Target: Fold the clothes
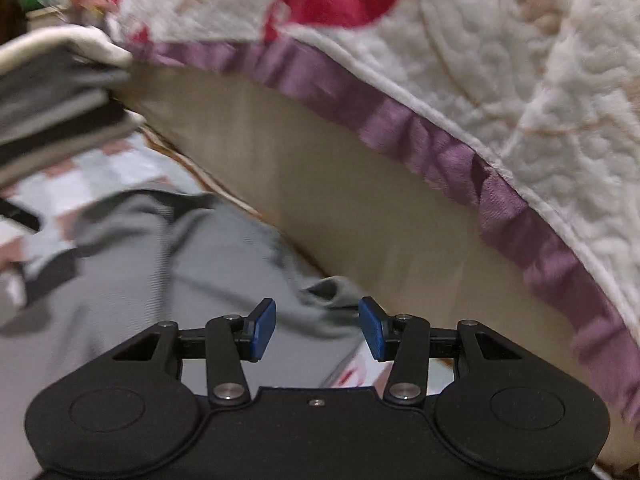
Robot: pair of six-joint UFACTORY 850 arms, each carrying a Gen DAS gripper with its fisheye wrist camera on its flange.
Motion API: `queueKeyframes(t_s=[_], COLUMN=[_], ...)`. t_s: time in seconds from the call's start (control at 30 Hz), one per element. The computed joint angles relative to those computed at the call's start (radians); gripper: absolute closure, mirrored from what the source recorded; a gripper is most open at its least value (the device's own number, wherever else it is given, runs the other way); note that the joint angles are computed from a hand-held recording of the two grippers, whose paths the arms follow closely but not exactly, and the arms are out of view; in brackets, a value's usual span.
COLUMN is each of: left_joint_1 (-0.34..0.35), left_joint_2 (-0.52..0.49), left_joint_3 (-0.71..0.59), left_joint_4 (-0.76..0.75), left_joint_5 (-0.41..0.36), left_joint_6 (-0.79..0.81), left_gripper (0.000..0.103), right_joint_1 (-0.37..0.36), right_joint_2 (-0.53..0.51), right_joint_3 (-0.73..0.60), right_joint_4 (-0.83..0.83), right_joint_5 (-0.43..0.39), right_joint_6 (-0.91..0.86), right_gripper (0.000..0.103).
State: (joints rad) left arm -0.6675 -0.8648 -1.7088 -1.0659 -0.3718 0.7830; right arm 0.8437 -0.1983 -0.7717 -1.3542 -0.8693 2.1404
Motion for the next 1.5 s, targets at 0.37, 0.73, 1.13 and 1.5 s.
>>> queueKeyframes(t_s=[0.37,0.73,1.13,1.5], left_joint_1=[0.022,-0.002,-0.034,-0.077], left_joint_2=[-0.121,-0.149,-0.15,-0.311], left_joint_3=[-0.094,-0.098,-0.146,-0.571], left_joint_4=[-0.24,-0.503,-0.518,-0.283], left_joint_5=[-0.157,-0.133,-0.109,-0.356], left_joint_6=[0.244,0.442,0.488,0.23], left_gripper=[0.024,0.059,0.095,0.097], right_joint_1=[-0.208,-0.322,-0.223,0.003], right_joint_2=[-0.149,-0.057,-0.121,-0.066], right_joint_3=[-0.125,-0.004,-0.03,0.04], right_joint_4=[0.188,-0.077,-0.037,-0.644], right_joint_5=[0.192,0.407,0.036,0.13], right_joint_6=[-0.597,0.001,0.187,0.636], right_gripper=[0.047,0.073,0.058,0.028])
